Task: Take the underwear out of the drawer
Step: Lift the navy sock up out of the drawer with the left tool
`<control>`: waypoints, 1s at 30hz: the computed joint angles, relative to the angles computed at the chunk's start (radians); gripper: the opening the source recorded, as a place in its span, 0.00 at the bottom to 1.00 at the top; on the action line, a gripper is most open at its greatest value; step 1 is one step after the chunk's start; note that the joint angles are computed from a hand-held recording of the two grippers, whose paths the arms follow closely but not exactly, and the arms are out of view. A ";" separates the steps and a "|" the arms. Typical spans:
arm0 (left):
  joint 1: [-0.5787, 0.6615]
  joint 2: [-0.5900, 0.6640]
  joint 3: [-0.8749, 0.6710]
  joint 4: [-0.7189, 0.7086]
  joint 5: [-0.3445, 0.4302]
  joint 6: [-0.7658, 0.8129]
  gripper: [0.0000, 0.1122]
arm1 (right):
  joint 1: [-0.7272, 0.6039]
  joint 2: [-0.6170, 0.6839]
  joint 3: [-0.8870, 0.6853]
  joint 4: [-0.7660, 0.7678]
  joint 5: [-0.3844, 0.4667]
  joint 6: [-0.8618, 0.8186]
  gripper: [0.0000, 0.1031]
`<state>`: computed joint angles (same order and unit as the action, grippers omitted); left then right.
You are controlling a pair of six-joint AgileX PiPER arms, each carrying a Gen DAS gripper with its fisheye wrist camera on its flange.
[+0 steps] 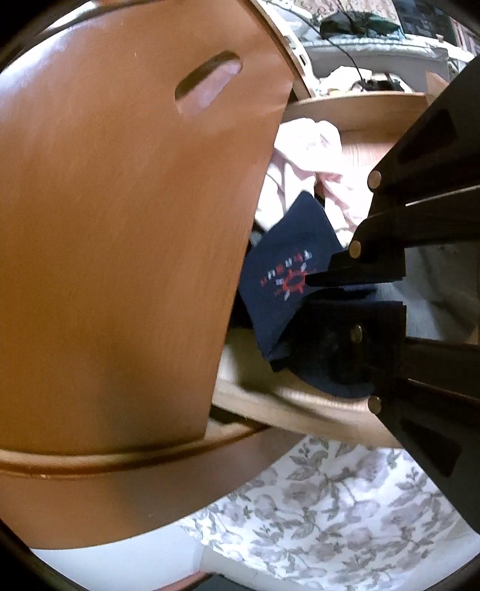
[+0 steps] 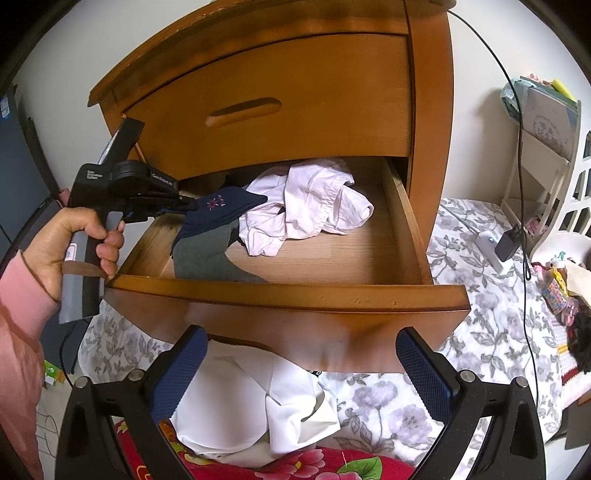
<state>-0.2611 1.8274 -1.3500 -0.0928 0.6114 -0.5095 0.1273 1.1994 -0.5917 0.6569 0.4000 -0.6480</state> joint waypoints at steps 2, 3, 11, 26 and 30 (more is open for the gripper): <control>0.004 0.004 -0.006 -0.045 0.011 0.025 0.05 | 0.003 -0.006 0.002 -0.014 -0.001 0.015 1.00; -0.006 0.016 -0.021 -0.026 0.030 0.007 0.05 | 0.004 -0.008 0.002 -0.018 -0.001 0.018 1.00; -0.047 0.082 -0.115 0.054 0.118 -0.058 0.03 | 0.012 -0.027 0.003 -0.045 0.006 0.044 1.00; -0.030 -0.128 0.120 -0.126 -0.146 0.053 0.01 | 0.001 -0.092 0.008 -0.108 0.035 0.118 1.00; -0.014 -0.192 0.158 -0.257 -0.175 0.167 0.01 | 0.017 -0.140 0.009 -0.162 0.051 0.181 1.00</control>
<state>-0.2754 1.6350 -1.1924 -0.3498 0.4362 -0.3428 0.1446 1.0597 -0.5828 0.4946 0.4510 -0.4670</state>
